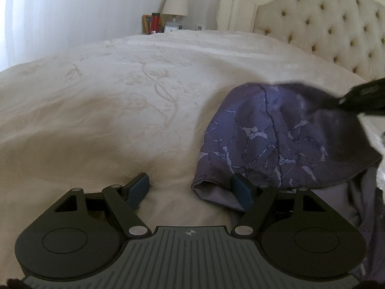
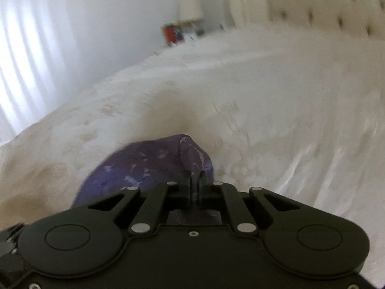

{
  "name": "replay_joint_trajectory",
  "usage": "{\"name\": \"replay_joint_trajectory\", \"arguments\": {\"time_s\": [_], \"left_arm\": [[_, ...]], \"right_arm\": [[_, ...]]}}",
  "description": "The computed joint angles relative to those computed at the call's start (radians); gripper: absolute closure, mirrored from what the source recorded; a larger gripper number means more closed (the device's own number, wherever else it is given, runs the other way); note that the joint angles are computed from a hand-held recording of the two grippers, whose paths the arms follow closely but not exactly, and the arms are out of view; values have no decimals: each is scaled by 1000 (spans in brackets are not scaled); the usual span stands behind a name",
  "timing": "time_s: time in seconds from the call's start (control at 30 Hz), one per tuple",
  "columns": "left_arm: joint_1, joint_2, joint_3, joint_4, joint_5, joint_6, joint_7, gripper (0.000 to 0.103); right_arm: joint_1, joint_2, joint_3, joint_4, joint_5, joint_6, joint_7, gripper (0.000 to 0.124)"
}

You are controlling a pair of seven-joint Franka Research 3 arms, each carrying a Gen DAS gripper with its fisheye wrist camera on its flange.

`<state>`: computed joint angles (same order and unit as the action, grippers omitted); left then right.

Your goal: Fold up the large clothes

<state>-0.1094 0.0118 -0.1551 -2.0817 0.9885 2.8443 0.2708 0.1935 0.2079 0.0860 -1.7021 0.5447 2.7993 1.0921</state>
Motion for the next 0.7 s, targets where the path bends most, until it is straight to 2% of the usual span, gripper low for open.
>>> {"name": "replay_joint_trajectory", "arguments": {"time_s": [0.07,0.17,0.27,0.33,0.47,0.63,0.7], "left_arm": [[-8,-4,-11,14,-125,-53,158,27],[-26,-34,-26,31,-285,-165,366,28],[-33,-107,-31,-6,-371,-218,441,29],[-38,-181,-22,-70,-472,-205,483,29],[-89,-362,38,-236,-739,-156,625,28],[-206,-583,148,-412,-1020,-123,776,27],[-253,-667,193,-473,-1122,-102,802,18]], "right_arm": [[-29,-77,43,-71,135,42,-152,113],[-20,-189,54,-157,340,67,-437,113],[35,-321,18,-257,566,54,-752,113],[83,-410,-21,-329,677,27,-907,113],[159,-579,-68,-489,703,5,-1048,113],[223,-755,-77,-684,605,4,-1104,113],[238,-817,-72,-761,543,3,-1114,112]]}}
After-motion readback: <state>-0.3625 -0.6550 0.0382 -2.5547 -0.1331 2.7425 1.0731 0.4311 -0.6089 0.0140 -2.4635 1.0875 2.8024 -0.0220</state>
